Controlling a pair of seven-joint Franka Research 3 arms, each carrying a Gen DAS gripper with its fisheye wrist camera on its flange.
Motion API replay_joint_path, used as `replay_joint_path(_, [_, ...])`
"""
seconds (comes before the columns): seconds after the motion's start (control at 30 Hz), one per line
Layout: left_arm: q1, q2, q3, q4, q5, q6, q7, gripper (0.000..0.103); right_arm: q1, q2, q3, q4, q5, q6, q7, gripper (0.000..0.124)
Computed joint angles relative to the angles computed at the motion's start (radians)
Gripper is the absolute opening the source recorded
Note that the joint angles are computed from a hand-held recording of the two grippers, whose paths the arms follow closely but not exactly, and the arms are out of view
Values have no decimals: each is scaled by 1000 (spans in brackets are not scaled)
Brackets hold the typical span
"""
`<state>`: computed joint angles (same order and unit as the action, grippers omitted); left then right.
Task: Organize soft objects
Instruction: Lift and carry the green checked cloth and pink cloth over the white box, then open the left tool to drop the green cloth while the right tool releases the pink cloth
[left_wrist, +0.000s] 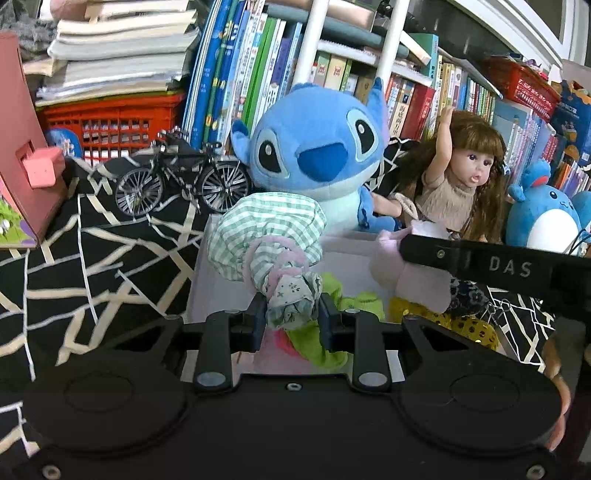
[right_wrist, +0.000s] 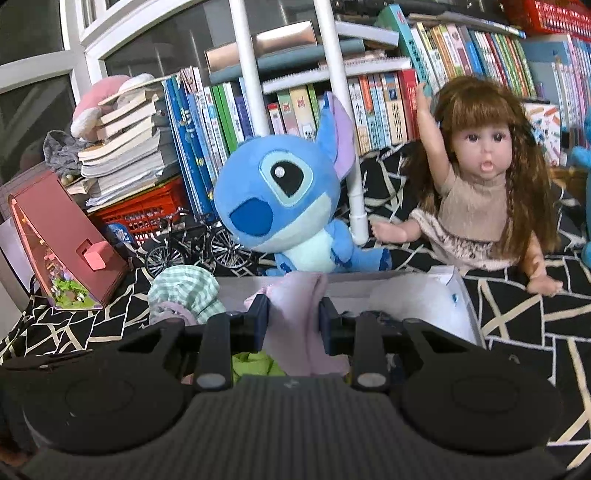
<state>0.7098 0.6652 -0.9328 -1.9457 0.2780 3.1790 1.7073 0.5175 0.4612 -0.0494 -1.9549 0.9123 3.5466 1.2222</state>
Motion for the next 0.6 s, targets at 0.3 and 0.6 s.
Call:
replay_joint_path(0.3, [-11, 6, 11, 1, -16, -21, 10, 27, 32, 26, -31, 20, 27, -35, 1, 34])
replay_joint_path(0.6, [-9, 3, 6, -1, -45, -28, 32, 28, 54, 36, -56, 27, 25, -50, 22, 34])
